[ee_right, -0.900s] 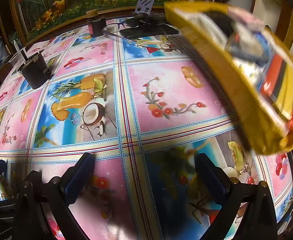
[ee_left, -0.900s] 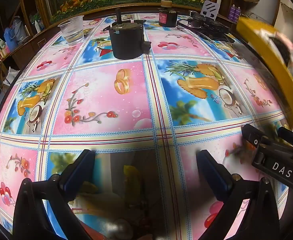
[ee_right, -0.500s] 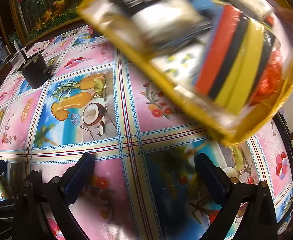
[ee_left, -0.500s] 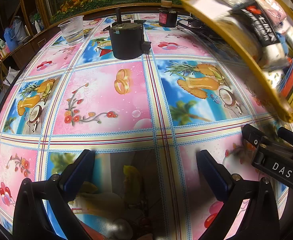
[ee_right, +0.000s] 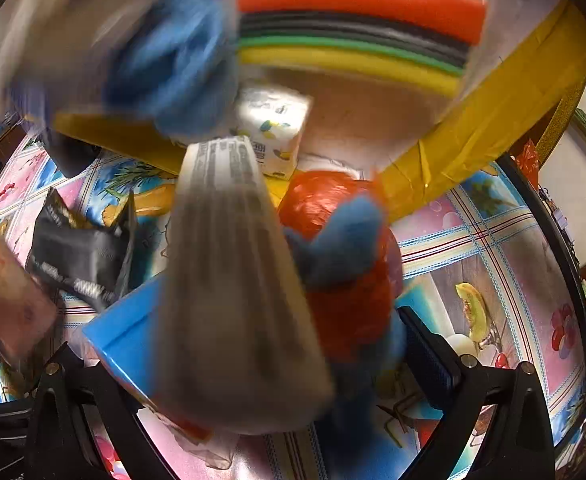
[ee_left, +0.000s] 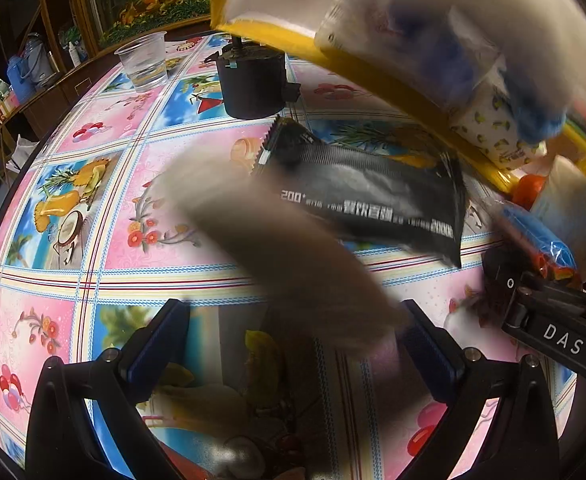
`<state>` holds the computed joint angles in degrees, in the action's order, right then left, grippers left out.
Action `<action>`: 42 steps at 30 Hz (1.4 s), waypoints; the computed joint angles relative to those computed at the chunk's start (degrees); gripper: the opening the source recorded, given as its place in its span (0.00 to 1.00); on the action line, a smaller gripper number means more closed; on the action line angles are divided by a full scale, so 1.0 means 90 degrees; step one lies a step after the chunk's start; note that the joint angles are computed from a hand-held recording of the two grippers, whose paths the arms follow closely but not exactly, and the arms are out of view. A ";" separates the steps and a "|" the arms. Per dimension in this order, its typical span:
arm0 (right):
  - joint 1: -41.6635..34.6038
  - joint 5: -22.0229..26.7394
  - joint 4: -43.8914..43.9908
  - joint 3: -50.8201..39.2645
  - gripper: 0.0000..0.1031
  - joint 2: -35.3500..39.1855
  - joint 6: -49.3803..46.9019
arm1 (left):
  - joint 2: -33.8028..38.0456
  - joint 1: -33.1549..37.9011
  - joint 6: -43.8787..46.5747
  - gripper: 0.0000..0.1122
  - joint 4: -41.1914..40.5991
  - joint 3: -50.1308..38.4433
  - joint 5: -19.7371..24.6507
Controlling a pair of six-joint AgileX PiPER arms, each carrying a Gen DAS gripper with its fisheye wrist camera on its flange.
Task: Organize soft objects
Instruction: 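Tip the yellow-rimmed box with the right tool, emptying soft items onto table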
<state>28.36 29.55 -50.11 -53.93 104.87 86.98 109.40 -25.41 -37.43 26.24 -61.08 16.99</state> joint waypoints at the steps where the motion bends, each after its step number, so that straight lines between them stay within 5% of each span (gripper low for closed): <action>1: 0.0002 -0.0001 -0.0004 0.0000 0.99 0.0003 0.0006 | -0.0003 0.0000 0.0003 0.92 -0.0003 0.0001 0.0001; 42: -0.0041 0.0031 0.0112 0.0017 0.99 -0.0097 -0.0163 | 0.0011 -0.0035 -0.0048 0.92 0.0024 -0.0036 0.0037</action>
<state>28.00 29.83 -49.10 -53.78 103.99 85.52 109.50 -25.73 -37.86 26.45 -61.40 17.32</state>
